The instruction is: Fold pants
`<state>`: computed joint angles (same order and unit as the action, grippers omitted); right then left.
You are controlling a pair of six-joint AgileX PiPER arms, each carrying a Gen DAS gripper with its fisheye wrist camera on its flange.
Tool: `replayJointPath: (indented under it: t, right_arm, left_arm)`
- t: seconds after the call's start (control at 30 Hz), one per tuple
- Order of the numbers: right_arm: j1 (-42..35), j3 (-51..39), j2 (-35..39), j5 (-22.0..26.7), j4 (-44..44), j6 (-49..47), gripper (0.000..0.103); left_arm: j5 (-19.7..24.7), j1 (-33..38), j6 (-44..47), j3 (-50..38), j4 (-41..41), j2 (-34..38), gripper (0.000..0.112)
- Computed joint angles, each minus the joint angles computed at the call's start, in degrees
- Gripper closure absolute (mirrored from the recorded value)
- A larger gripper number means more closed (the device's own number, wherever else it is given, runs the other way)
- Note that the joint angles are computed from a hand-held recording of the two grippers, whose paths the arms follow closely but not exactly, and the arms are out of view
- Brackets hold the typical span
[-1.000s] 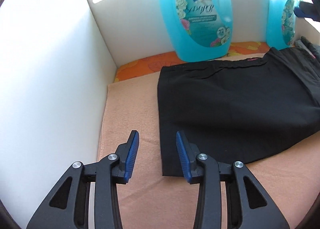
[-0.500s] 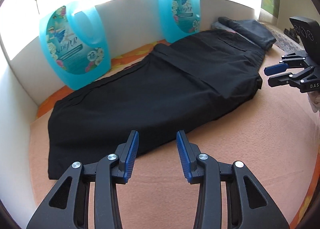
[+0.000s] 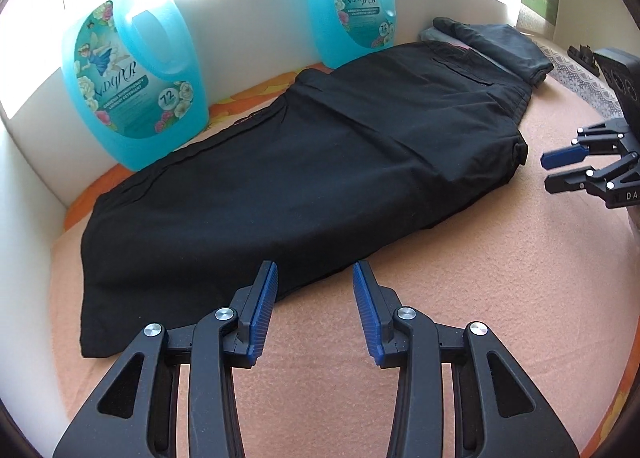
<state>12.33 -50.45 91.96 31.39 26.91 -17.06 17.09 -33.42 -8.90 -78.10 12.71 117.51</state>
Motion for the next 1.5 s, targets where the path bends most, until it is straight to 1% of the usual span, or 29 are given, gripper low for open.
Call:
replayJointPath:
  t: [0.03, 0.1, 0.13, 0.17, 0.27, 0.33, 0.37, 0.4, 0.43, 0.47, 0.53, 0.6, 0.67, 0.77, 0.87, 0.93, 0.97, 1.0, 1.03, 1.07, 1.1, 1.17, 1.2, 1.27, 1.37, 1.4, 1.43, 1.47, 1.5]
  right_arm:
    - [-1.5, 0.7, 0.5, 0.3, 5.6, -4.0, 0.06]
    - [-4.2, 1.2, 1.6, 0.4, 15.4, -10.5, 0.051]
    - [-5.1, 1.2, 2.4, 0.5, 19.5, -13.0, 0.051]
    - [-5.2, 0.8, 3.3, 0.0, 21.3, -13.8, 0.051]
    - [-2.9, -0.8, 5.3, -3.5, 21.7, -12.9, 0.051]
    - [-1.4, -1.7, 6.5, -5.0, 22.6, -13.1, 0.051]
    - [-0.8, -2.0, 7.0, -5.4, 23.3, -13.6, 0.056]
    - [-0.9, -2.8, 7.7, -4.1, 23.7, -14.0, 0.073]
    - [-1.5, -3.4, 8.4, -2.7, 24.7, -14.3, 0.081]
    - [-3.2, -4.3, 9.2, 0.6, 27.9, -16.8, 0.095]
    - [-7.0, -5.2, 9.1, 7.3, 33.0, -19.6, 0.098]
    - [-9.8, -5.7, 7.0, 11.7, 35.1, -20.3, 0.1]
    - [-11.9, -6.7, 4.2, 13.8, 36.4, -20.5, 0.102]
    - [-13.3, -8.1, 1.2, 14.6, 36.4, -19.0, 0.102]
    - [-9.1, -8.1, 0.1, 9.4, 26.1, -11.0, 0.102]
    - [-9.2, -6.3, 1.0, 10.1, 25.5, -9.9, 0.102]
    - [-10.3, -4.5, 1.4, 11.2, 27.1, -11.1, 0.096]
    - [-10.3, -3.5, 2.3, 11.5, 28.0, -11.6, 0.08]
    - [-10.0, -2.2, 2.6, 10.9, 28.5, -12.9, 0.073]
    - [-8.7, -1.6, 2.9, 9.0, 27.5, -12.6, 0.069]
    - [-7.4, -1.1, 3.4, 7.5, 26.9, -12.7, 0.069]
    - [-5.6, -1.4, 5.0, 6.8, 26.8, -12.9, 0.069]
    - [-4.9, -1.4, 5.7, 6.1, 27.3, -13.2, 0.069]
    - [-2.8, -2.2, 6.4, 2.4, 26.6, -11.7, 0.069]
    - [-1.6, -2.9, 8.1, -1.3, 29.8, -12.6, 0.069]
    - [-1.6, -3.1, 8.6, -2.0, 31.2, -12.9, 0.072]
    - [-1.6, -3.6, 9.4, -2.0, 32.1, -12.9, 0.077]
    - [-2.3, -4.0, 10.5, -1.0, 34.2, -14.4, 0.094]
    - [-3.0, -4.1, 11.2, -0.3, 36.8, -16.1, 0.099]
  left_arm:
    - [-0.4, 0.4, 0.1, 0.1, -0.4, 0.0, 0.075]
    - [-1.3, 1.3, 1.7, 0.7, -2.7, -0.4, 0.075]
    - [-1.8, 1.7, 0.4, 1.2, -1.7, -0.8, 0.075]
    - [-2.1, 2.0, -1.1, 1.6, -0.3, -1.1, 0.074]
    - [-2.6, 3.2, -6.8, 2.8, 5.3, -2.1, 0.074]
    - [-3.6, 4.6, -7.5, 4.0, 5.5, -2.9, 0.074]
    - [-4.1, 5.2, -9.1, 4.4, 6.9, -3.2, 0.074]
    - [-4.5, 5.9, -9.2, 4.8, 6.9, -3.3, 0.074]
    - [-4.8, 6.7, -7.1, 4.9, 4.6, -3.3, 0.074]
    - [-5.1, 7.6, -2.9, 5.0, 0.0, -3.2, 0.074]
    - [-4.9, 8.9, 2.7, 4.5, -5.8, -2.3, 0.075]
    - [-4.0, 9.5, 0.1, 3.6, -3.0, -1.0, 0.074]
    - [-3.9, 10.1, -0.8, 3.3, -2.0, -0.1, 0.075]
    - [-4.3, 10.7, -1.4, 3.7, -1.5, 0.2, 0.075]
    - [-5.3, 10.4, -4.8, 4.9, 2.2, -0.8, 0.074]
    - [-5.8, 9.7, -6.2, 5.7, 4.0, -1.7, 0.074]
    - [-5.9, 9.4, -5.4, 5.9, 3.9, -2.0, 0.074]
    - [-5.8, 9.2, -4.9, 6.1, 3.7, -2.2, 0.074]
    - [-5.8, 9.1, -2.5, 5.9, 1.6, -2.3, 0.074]
    - [-5.6, 9.1, -0.8, 5.8, 0.0, -2.3, 0.074]
    - [-5.4, 9.1, -0.7, 5.5, -0.2, -2.2, 0.074]
    - [-5.0, 9.1, -3.5, 5.2, 2.3, -2.2, 0.074]
    - [-5.3, 9.3, -2.8, 5.4, 1.1, -2.4, 0.074]
    - [-6.1, 10.1, 2.0, 5.8, -4.7, -2.9, 0.074]
    - [-6.4, 10.3, -0.6, 6.1, -2.5, -3.3, 0.074]
    - [-6.3, 10.3, -2.3, 6.1, -0.9, -3.3, 0.074]
    - [-6.0, 10.4, -3.5, 5.9, 0.3, -3.1, 0.074]
    - [-5.8, 10.5, -4.2, 5.8, 0.8, -2.9, 0.074]
    - [-5.7, 10.6, -5.2, 5.7, 1.8, -2.8, 0.074]
